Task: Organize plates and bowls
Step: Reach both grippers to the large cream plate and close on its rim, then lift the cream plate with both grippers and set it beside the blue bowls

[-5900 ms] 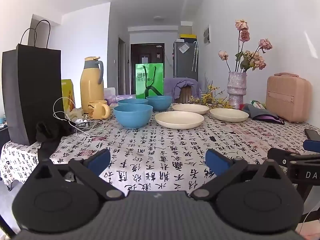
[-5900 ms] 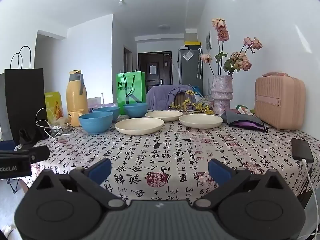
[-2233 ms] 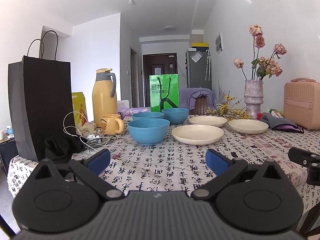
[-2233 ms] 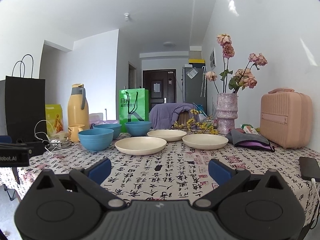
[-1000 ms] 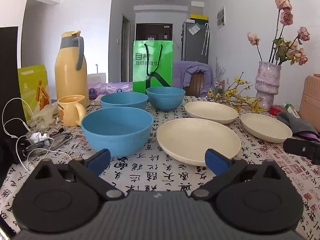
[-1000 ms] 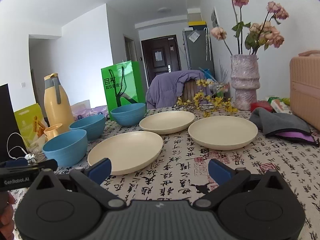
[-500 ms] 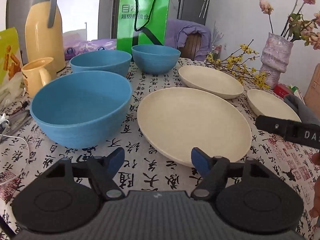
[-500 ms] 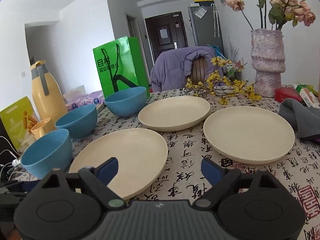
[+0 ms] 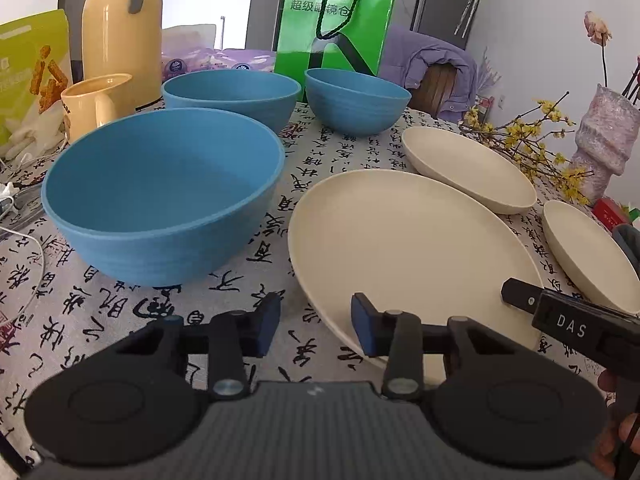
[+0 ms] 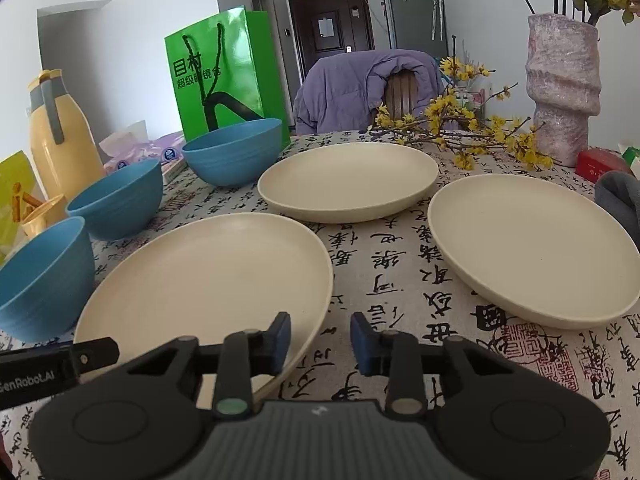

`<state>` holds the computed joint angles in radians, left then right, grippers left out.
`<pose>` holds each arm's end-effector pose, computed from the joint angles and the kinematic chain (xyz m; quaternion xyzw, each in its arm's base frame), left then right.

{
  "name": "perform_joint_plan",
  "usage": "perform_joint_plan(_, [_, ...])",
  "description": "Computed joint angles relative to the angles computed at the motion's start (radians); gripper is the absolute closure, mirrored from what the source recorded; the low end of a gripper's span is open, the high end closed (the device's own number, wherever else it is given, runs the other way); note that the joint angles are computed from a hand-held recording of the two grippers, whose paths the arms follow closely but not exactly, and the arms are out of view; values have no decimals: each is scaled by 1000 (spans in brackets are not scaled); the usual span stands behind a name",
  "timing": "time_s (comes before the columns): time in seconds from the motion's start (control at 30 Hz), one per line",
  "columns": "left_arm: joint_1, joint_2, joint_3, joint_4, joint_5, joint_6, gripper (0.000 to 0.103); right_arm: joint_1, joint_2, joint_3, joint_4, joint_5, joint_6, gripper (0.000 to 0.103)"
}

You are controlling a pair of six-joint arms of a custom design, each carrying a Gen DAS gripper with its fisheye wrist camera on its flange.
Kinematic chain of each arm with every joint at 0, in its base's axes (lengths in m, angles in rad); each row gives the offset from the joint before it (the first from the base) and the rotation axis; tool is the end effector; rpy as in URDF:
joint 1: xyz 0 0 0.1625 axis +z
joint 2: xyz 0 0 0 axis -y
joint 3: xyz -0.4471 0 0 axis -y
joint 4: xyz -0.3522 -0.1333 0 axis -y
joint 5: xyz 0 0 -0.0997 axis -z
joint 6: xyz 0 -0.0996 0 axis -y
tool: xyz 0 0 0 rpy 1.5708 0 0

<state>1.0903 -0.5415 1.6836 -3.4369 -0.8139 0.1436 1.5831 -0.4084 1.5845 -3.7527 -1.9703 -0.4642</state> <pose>-0.1226 -0.6716 0.0844 0.1423 0.8672 -0.3824 0.2855 0.1029 -0.6754 0.0500 0.1097 -0.8571 0.4214 0.2753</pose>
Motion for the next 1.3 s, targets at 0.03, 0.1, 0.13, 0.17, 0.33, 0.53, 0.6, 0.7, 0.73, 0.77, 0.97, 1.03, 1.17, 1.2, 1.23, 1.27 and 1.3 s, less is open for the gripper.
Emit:
perform_joint_plan(0.03, [-1,5,-4,-8,5,8,69,-4,-1,3,-1,16,5,81])
perform_joint_plan(0.1, [-2,8,-10,-2,-1,1,80,-8,-4,8,3,38,16,87])
perform_joint_plan(0.13, [-2,9,-13,1,3,-5,82,-3,1,3,-1,23,9,88])
perform_joint_plan(0.17, [-2,9,-14,2,3,-10,84,1,4,1,-9,11,1,88])
perform_joint_plan(0.33, [-15,-52,88,7,-24,-40,87,-1,-30,86,-54,25,12,88])
perform_joint_plan(0.53, [-83,-134,339,-134,-19,-1,87,14,-73,315,-252,8,26,89])
perform_joint_plan(0.6, [-109,-154,427,-211,-15,9,87,23,-74,393,-339,0,23,89])
perform_joint_plan(0.7, [-139,-181,526,-270,-14,-24,87,42,-66,500,-473,-17,17,89])
perform_joint_plan(0.73, [-146,-189,552,-282,-15,-38,87,51,-63,526,-504,-30,19,89])
perform_joint_plan(0.77, [-154,-191,579,-311,-15,-42,87,56,-61,550,-531,-35,23,89])
perform_joint_plan(0.97, [-206,-190,671,-391,14,-67,87,76,-42,648,-664,-47,24,90])
perform_joint_plan(1.03, [-219,-188,690,-418,16,-66,87,78,-37,672,-704,-47,26,90])
perform_joint_plan(1.17, [-236,-188,713,-442,21,-74,87,88,-32,695,-754,-54,19,90])
perform_joint_plan(1.2, [-239,-188,717,-449,24,-72,87,91,-30,697,-762,-57,18,90])
perform_joint_plan(1.23, [-240,-188,721,-455,27,-71,87,94,-29,698,-763,-59,21,90])
perform_joint_plan(1.27, [-238,-191,725,-459,30,-75,87,97,-28,697,-763,-60,21,90])
perform_joint_plan(1.3, [-234,-195,726,-462,33,-75,87,100,-25,695,-761,-61,18,89])
